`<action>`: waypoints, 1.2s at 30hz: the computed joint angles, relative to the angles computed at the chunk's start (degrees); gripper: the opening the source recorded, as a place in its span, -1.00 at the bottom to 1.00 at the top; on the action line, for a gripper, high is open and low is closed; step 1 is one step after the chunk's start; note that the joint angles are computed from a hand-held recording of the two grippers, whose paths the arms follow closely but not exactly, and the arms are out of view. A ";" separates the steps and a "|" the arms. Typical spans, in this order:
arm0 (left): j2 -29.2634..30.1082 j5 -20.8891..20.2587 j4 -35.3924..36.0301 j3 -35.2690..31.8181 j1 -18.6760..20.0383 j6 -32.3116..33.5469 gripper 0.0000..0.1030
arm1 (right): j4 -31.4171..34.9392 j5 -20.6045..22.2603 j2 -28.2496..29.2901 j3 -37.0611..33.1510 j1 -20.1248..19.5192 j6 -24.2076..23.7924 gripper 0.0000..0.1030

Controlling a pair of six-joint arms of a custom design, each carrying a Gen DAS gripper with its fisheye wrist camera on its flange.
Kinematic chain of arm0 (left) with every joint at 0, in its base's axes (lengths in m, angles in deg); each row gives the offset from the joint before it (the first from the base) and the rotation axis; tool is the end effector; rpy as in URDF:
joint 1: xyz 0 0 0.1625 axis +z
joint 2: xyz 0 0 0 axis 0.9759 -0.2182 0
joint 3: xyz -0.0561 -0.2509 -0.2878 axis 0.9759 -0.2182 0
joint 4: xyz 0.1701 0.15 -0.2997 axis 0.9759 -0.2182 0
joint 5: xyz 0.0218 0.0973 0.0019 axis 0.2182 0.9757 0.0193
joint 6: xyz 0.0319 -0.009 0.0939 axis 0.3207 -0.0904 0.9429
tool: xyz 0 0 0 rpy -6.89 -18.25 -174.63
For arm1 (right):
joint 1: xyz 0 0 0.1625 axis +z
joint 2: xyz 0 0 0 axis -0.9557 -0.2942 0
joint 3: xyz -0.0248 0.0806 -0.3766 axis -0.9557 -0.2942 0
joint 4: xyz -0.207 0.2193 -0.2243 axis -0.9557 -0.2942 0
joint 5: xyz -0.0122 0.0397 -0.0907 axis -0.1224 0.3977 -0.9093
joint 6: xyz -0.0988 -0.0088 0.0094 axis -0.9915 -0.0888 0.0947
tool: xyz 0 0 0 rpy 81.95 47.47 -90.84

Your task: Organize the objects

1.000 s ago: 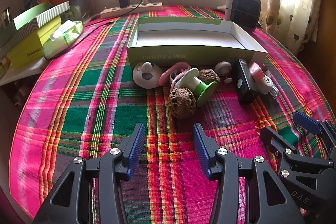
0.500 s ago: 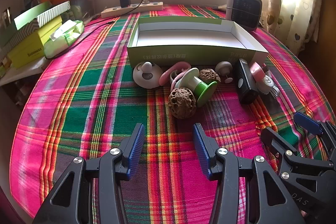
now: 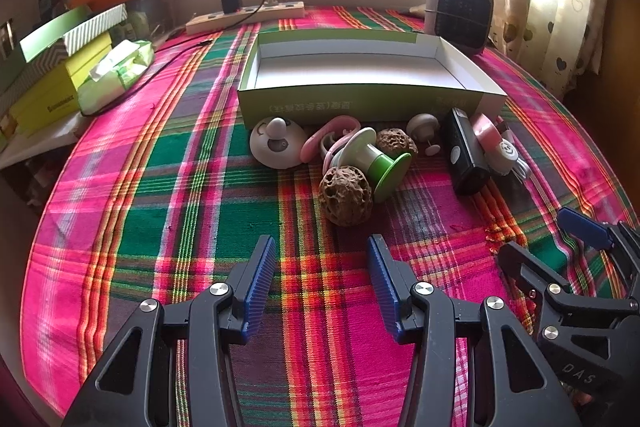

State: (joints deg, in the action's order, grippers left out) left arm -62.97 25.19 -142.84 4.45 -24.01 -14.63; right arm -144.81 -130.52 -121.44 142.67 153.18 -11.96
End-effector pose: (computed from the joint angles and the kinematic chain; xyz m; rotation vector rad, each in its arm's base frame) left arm -0.2252 -0.6438 -0.0842 0.6303 2.3299 -0.7040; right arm -0.0109 -0.5825 0.1620 0.2020 -2.1860 0.9120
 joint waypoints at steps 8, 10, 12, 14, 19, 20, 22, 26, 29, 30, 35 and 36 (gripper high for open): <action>-1.35 -4.07 0.79 0.28 0.95 -0.01 -0.11 | 1.14 0.59 -1.74 -0.21 -1.19 1.41 0.59; -1.36 -4.87 0.85 -0.01 1.08 0.31 -0.11 | 1.26 0.18 -1.98 -0.74 -1.37 1.86 0.59; -1.40 -5.74 0.40 -0.14 1.25 0.77 -0.11 | 1.42 0.20 -2.20 -1.28 -1.50 1.51 0.59; -1.43 -6.57 0.70 -0.51 1.47 0.99 -0.11 | 1.28 -1.03 -1.82 -2.64 -1.27 0.77 0.59; -1.18 -7.06 2.45 -1.87 1.88 1.36 -0.11 | 5.53 -2.30 -1.96 -5.75 -1.61 2.08 0.42; -1.08 -7.01 2.41 -1.97 1.87 1.41 -0.11 | 6.77 -2.17 -2.13 -5.99 -1.67 2.35 0.41; -0.88 -7.33 3.59 -2.94 2.03 1.77 -0.11 | 7.58 -1.82 -2.09 -6.20 -1.70 1.70 0.40; -0.49 -7.80 5.50 -4.39 2.36 2.72 -0.11 | 9.84 -2.00 -1.62 -7.83 -1.52 0.59 0.33; -0.50 -8.27 5.40 -4.72 2.49 2.97 -0.11 | 11.37 -2.39 -1.22 -9.01 -1.30 -0.65 0.26; -0.40 -8.37 5.85 -5.16 2.59 2.82 -0.11 | 12.04 -2.52 -1.12 -9.42 -1.27 -0.65 0.24; -0.05 -8.23 6.27 -5.92 2.55 3.90 -0.11 | 14.44 -2.03 -1.16 -10.31 -1.48 -0.71 -0.02; -0.03 -8.30 6.32 -6.04 2.61 3.95 -0.11 | 14.76 -1.92 -1.32 -10.29 -1.53 -0.48 -0.05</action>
State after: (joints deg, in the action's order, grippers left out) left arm -63.00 16.89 -136.52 -1.59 -21.41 -10.68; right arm -130.04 -132.44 -122.76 132.38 151.65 -12.44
